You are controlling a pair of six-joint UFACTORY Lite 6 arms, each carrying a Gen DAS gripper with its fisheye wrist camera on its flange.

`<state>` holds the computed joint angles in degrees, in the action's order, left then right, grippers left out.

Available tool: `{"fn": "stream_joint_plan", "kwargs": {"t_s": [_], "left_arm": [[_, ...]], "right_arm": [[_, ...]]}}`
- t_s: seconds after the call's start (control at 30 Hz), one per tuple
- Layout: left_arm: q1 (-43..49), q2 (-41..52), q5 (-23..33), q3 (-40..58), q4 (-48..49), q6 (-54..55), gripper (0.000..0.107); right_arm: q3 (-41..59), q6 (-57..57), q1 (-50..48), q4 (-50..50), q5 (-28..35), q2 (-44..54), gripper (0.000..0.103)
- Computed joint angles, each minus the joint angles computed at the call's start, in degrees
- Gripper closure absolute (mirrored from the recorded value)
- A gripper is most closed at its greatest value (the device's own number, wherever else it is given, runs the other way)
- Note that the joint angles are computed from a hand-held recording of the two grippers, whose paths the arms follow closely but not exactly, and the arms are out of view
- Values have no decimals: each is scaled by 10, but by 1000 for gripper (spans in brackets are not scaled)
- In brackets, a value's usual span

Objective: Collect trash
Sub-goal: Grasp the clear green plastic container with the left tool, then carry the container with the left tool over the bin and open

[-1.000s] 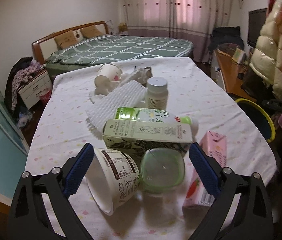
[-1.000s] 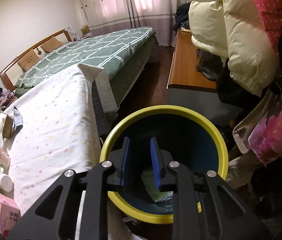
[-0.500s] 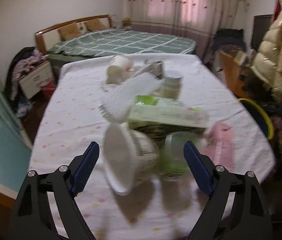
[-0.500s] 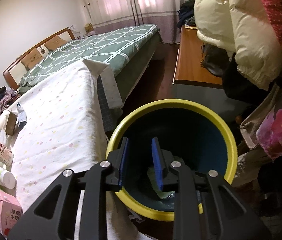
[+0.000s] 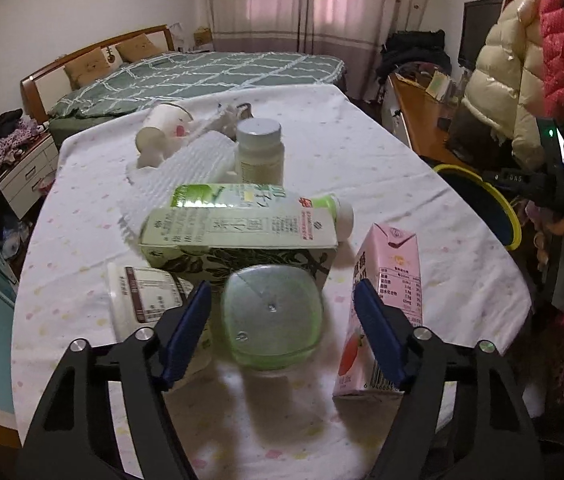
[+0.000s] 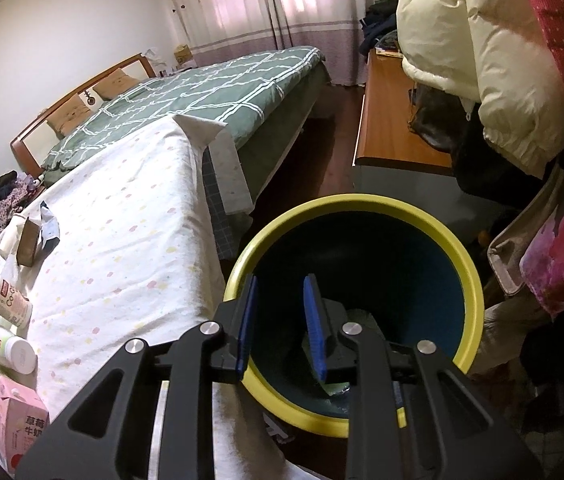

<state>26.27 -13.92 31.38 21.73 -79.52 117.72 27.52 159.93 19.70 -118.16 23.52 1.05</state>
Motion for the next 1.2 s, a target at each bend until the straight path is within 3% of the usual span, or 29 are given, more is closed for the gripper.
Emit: {"fn": "stream_joint_plan", "kwargs": {"t_s": [0.1, 0.23, 0.43, 0.7, 0.93, 1.13, 1.2], "left_arm": [[-40, 12, -43, -13, -96, 87, 41], [-50, 20, -54, -13, -146, 130, 57], [-36, 8, -28, -2, -74, 59, 57], [-55, -93, 5, 25, 28, -97, 57], [-238, -88, -82, 96, 67, -264, 57], [-474, 21, -201, 187, 46, -363, 57], [-552, 87, -240, 234, 16, -370, 57]], "right_arm": [[2, 23, -2, -23, -3, 10, 80], [0, 47, -3, -48, -4, 17, 80], [-11, 65, -11, -67, -5, 6, 80], [-48, 82, -20, -86, 0, -40, 80], [-105, 112, -71, -143, -6, -104, 80], [-176, 92, -155, -172, -28, -201, 80], [-204, 123, -206, -235, -51, -242, 80]]}}
